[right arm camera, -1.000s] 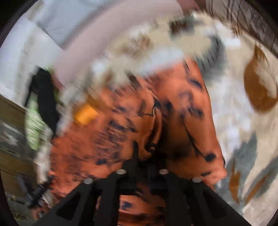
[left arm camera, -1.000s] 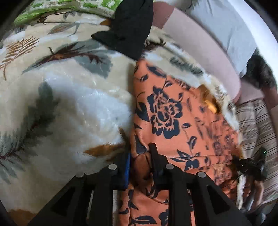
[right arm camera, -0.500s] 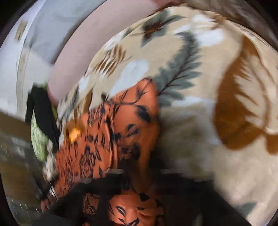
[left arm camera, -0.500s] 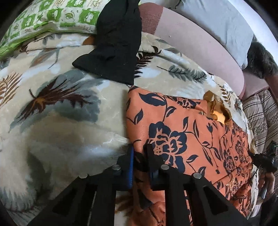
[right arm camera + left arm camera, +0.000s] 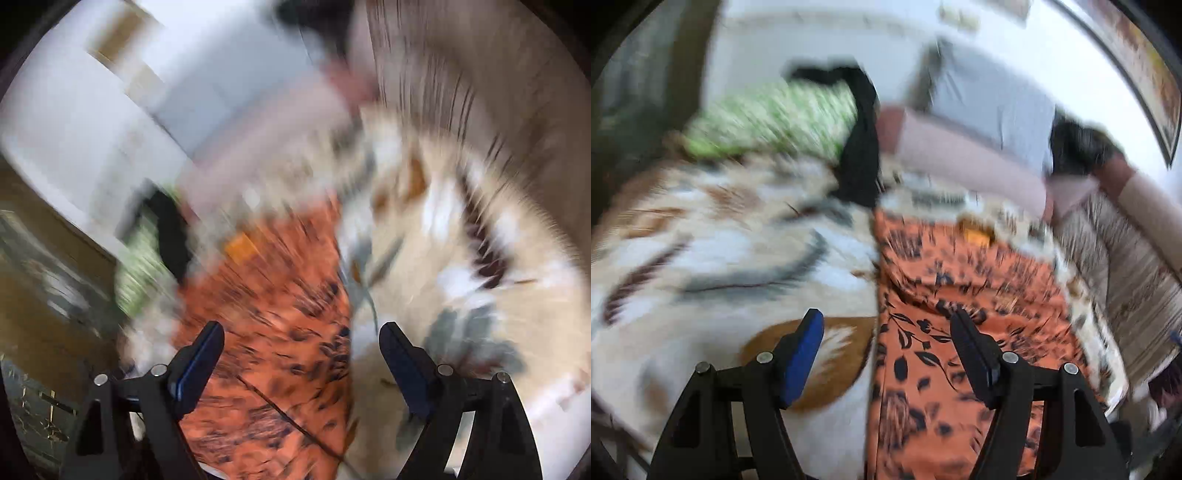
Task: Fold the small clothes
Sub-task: 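Grasp the blouse hem with both tools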
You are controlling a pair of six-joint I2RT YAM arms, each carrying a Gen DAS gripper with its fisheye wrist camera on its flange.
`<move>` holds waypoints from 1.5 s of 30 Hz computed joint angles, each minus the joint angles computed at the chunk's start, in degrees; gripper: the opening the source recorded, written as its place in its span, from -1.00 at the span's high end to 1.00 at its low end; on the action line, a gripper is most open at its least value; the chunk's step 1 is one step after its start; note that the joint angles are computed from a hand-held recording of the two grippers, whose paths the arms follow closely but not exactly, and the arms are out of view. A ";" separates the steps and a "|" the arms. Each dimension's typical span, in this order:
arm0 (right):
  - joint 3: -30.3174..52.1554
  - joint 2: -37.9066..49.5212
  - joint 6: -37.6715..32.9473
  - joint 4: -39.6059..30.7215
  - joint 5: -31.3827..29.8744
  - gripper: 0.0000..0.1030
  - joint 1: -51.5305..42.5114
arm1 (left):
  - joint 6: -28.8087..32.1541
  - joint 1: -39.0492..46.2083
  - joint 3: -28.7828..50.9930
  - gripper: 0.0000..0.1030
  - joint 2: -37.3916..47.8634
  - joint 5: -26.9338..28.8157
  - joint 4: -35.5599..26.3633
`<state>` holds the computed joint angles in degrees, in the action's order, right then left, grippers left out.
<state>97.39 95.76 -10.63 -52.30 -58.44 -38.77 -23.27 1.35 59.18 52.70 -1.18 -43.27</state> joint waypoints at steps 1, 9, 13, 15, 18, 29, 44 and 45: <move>-3.66 -6.63 -0.39 3.35 -3.61 -0.72 -5.14 | -2.42 -1.62 0.80 -0.39 -5.20 -1.74 -2.53; -3.01 -4.37 -13.11 -18.53 1.08 -0.91 1.86 | -15.21 -14.49 -3.73 -0.75 -10.01 -7.88 -4.93; -19.43 0.94 -6.43 -3.33 15.69 -0.34 12.75 | -18.01 -10.67 -12.83 -0.72 -1.66 1.34 -0.62; -22.29 3.96 -4.04 0.79 19.39 -0.27 14.05 | -17.38 -10.58 -14.85 -0.72 -0.01 2.84 1.09; -24.58 5.16 -1.89 5.13 21.99 -0.26 14.93 | -15.73 -10.37 -16.38 -0.73 1.98 3.94 2.05; -21.57 5.40 -6.44 3.69 24.59 -0.69 10.30 | -18.03 -11.35 -20.46 -0.49 -3.04 3.60 0.61; -15.55 6.44 -16.40 -12.07 21.56 0.88 2.22 | -21.64 -18.62 -15.03 0.89 -8.85 -1.71 -9.91; -15.23 8.23 -16.41 -12.86 22.64 0.87 2.86 | -21.16 -16.17 -17.14 0.88 -6.55 0.62 -8.89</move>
